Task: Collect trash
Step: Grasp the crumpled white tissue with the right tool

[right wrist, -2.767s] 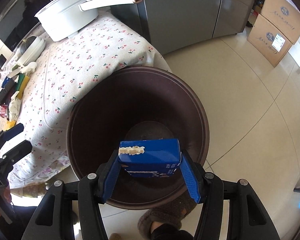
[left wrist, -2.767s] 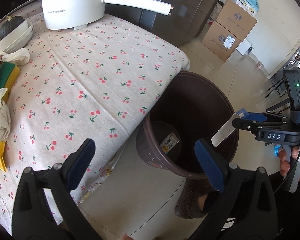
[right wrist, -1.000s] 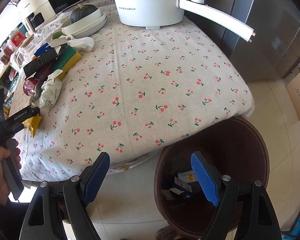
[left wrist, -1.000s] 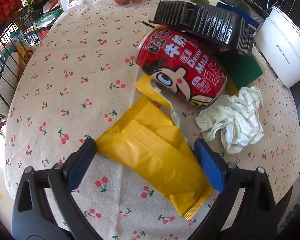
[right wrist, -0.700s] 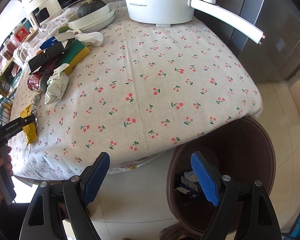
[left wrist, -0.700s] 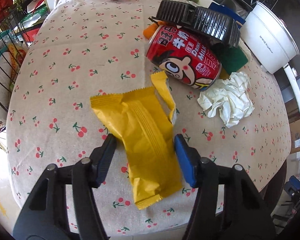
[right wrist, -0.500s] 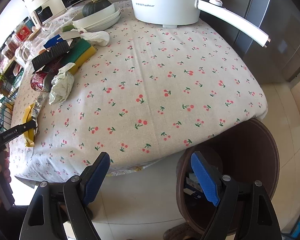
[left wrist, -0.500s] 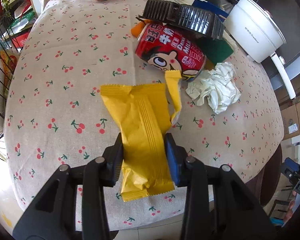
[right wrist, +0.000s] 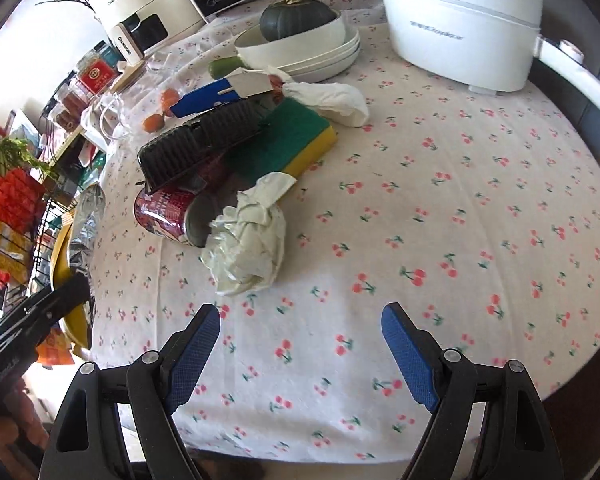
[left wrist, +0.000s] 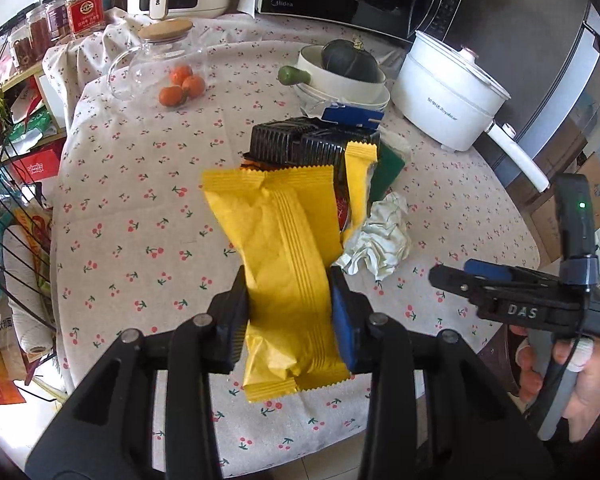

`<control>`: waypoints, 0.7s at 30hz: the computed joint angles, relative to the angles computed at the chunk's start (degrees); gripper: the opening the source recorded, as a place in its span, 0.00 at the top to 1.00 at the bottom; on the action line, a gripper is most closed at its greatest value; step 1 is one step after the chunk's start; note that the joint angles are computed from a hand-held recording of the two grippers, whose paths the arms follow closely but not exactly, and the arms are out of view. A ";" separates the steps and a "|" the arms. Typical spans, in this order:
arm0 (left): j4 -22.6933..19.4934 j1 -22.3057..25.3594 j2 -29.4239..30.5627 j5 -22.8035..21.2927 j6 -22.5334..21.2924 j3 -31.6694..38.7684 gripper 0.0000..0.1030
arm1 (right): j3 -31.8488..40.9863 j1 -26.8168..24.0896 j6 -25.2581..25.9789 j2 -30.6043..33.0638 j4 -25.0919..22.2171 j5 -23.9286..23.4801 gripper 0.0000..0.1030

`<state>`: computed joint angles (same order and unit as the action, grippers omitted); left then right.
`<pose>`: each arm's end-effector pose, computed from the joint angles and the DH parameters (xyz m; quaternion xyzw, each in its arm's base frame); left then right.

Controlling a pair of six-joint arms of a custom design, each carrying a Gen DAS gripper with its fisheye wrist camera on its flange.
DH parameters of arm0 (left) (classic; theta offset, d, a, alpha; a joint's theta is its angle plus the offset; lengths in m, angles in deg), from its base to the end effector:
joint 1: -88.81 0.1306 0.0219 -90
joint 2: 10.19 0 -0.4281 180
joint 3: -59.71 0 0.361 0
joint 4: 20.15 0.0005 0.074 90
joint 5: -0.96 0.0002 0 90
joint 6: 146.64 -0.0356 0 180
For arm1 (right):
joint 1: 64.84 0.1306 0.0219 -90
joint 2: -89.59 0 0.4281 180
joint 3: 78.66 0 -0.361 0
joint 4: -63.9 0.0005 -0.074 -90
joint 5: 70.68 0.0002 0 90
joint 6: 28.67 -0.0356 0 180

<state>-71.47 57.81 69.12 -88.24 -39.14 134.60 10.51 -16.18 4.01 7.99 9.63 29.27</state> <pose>0.3115 -0.1883 0.4328 0.1144 0.9488 -0.1271 0.2658 0.3282 0.3629 0.3985 0.0930 0.9654 0.1315 0.2049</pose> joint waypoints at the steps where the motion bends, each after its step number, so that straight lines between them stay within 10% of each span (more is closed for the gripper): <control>1: 0.10 0.38 -0.06 0.48 -0.14 0.09 0.62 | 0.92 -0.45 0.30 1.46 0.59 -0.44 0.20; 14: 0.18 4.11 1.28 5.71 1.22 0.11 0.62 | 7.50 -2.04 3.24 9.32 1.19 -1.71 0.68; 21: 0.19 2.23 1.28 5.87 1.84 0.33 0.62 | 4.73 -1.08 3.68 4.19 -2.18 0.23 0.71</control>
<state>-71.28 60.04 70.40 -82.37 -37.31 134.93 15.24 -17.27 7.69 12.18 7.45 29.51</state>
